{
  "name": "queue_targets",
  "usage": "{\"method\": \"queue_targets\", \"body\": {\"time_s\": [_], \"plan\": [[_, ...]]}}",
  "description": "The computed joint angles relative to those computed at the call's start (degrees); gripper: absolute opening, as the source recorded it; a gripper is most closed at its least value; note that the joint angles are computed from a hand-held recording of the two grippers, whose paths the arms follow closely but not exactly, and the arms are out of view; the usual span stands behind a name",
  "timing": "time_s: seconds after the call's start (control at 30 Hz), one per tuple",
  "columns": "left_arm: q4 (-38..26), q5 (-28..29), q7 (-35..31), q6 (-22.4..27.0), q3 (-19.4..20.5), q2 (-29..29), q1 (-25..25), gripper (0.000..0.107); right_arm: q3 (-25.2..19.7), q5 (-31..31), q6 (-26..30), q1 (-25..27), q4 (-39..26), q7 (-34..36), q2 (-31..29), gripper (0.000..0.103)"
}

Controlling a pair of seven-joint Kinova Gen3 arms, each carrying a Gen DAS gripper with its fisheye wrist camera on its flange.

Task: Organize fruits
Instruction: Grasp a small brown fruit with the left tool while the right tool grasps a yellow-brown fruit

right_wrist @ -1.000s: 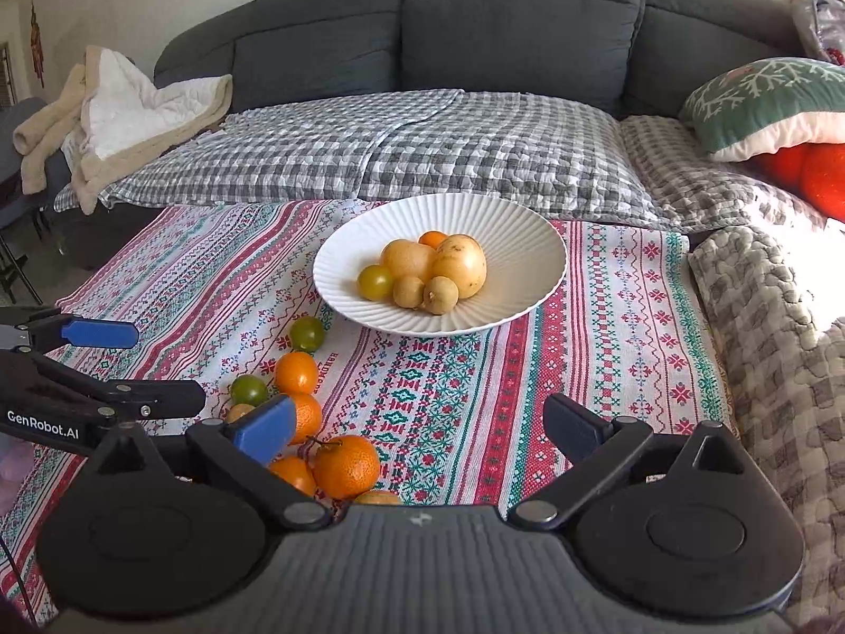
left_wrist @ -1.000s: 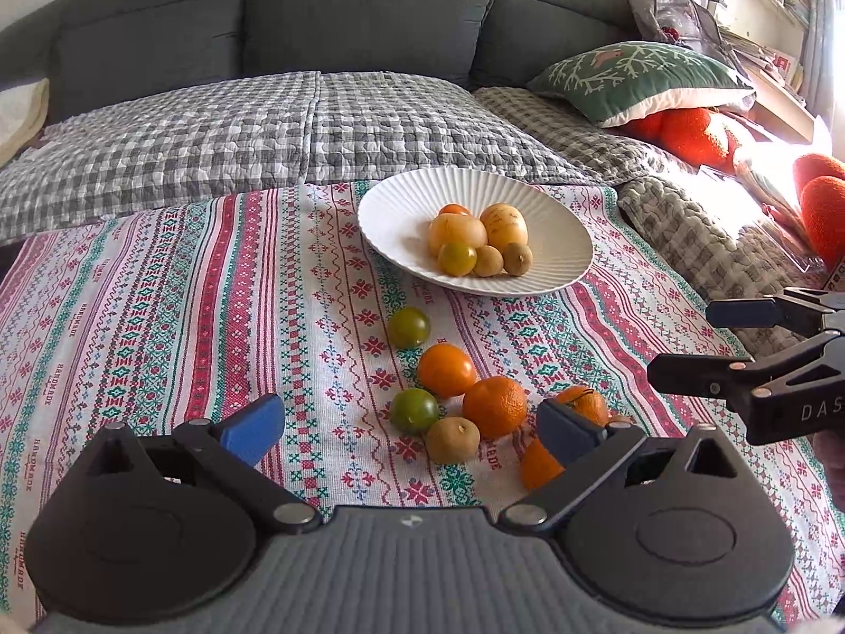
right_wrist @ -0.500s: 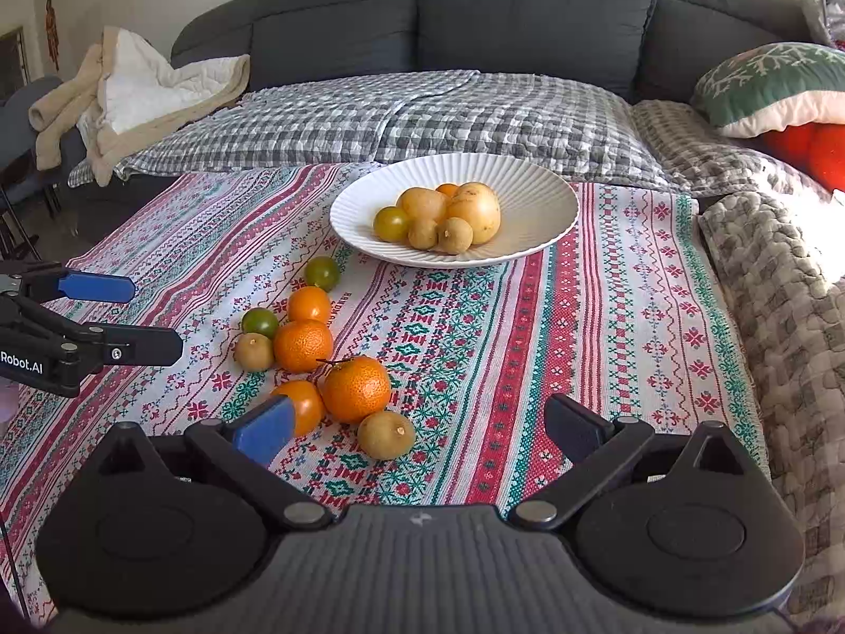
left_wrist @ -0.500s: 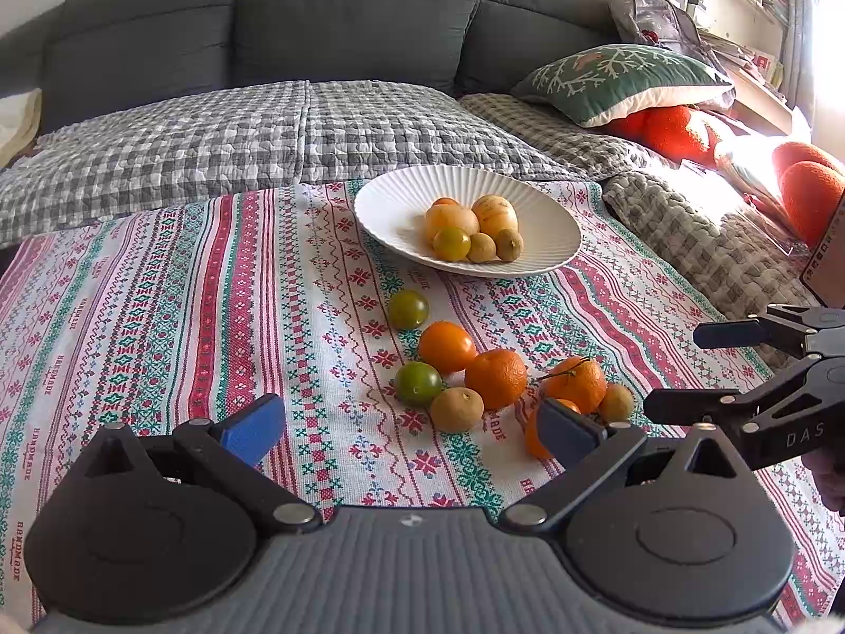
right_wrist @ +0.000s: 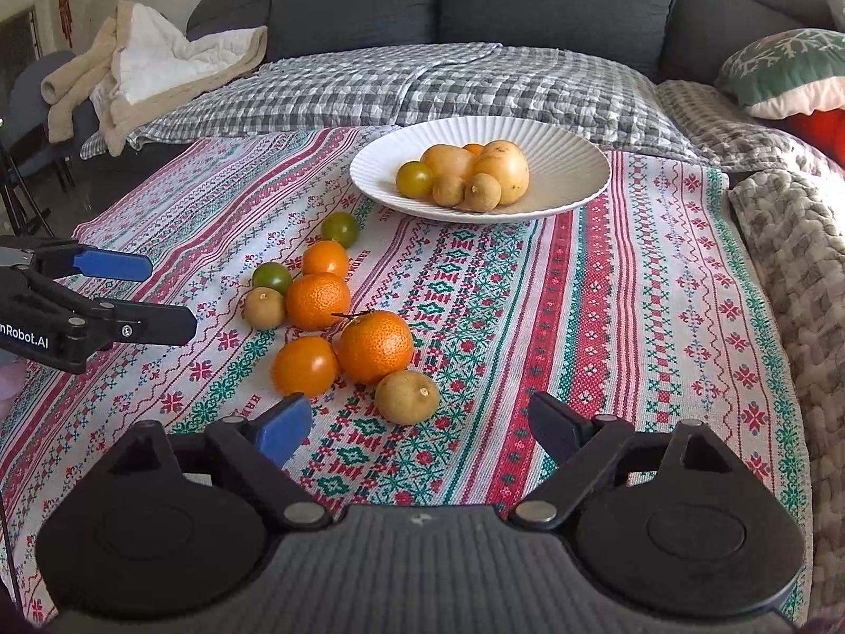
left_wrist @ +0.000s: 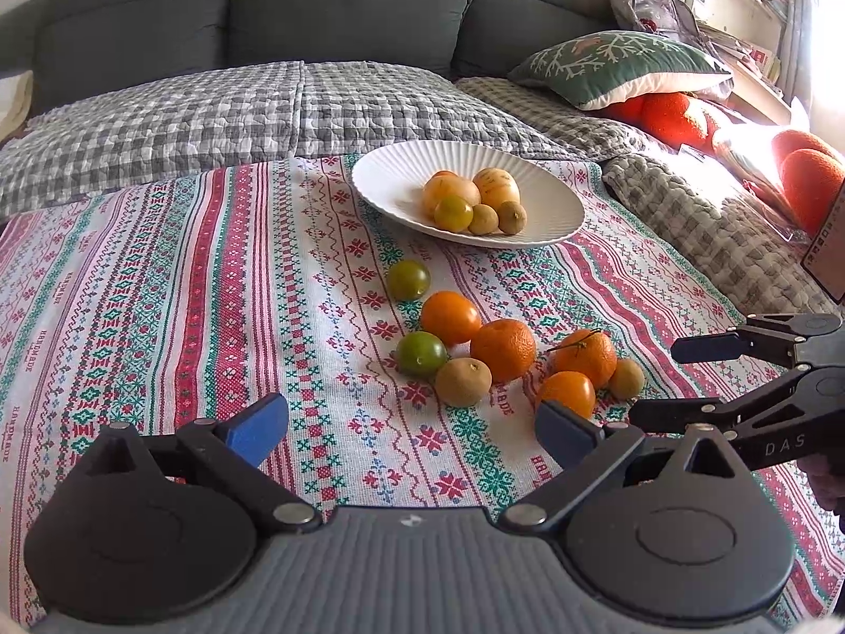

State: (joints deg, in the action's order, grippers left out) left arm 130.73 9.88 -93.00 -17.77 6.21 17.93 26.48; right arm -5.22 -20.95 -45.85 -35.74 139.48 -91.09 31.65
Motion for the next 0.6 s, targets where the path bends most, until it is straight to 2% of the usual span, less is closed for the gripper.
{"method": "queue_targets", "body": {"time_s": [0.13, 0.37, 0.5, 0.6], "plan": [[-0.17, -1.18, 0.70, 0.11, 0.86, 0.28, -0.83, 0.095, -0.23, 1.26, 1.62, 1.26, -0.57, -0.80, 0.20, 0.065], [-1.09, -3.65, 1.63, 1.44, 1.78, 1.11, -1.80, 0.089, 0.96, 0.42, 2.39, -0.02, -1.50, 1.97, 0.58, 0.045], [-1.67, -4.07, 1.88, 1.96, 1.69, 1.56, -1.70, 0.087, 1.66, -0.72, 3.74, -0.95, -2.28, 4.27, 0.33, 0.027], [-1.88, -4.66, 2.38, 2.11, 2.04, 1.68, -2.10, 0.086, 1.26, -0.31, 4.78, -0.08, -2.50, 4.12, -0.21, 0.025]]}}
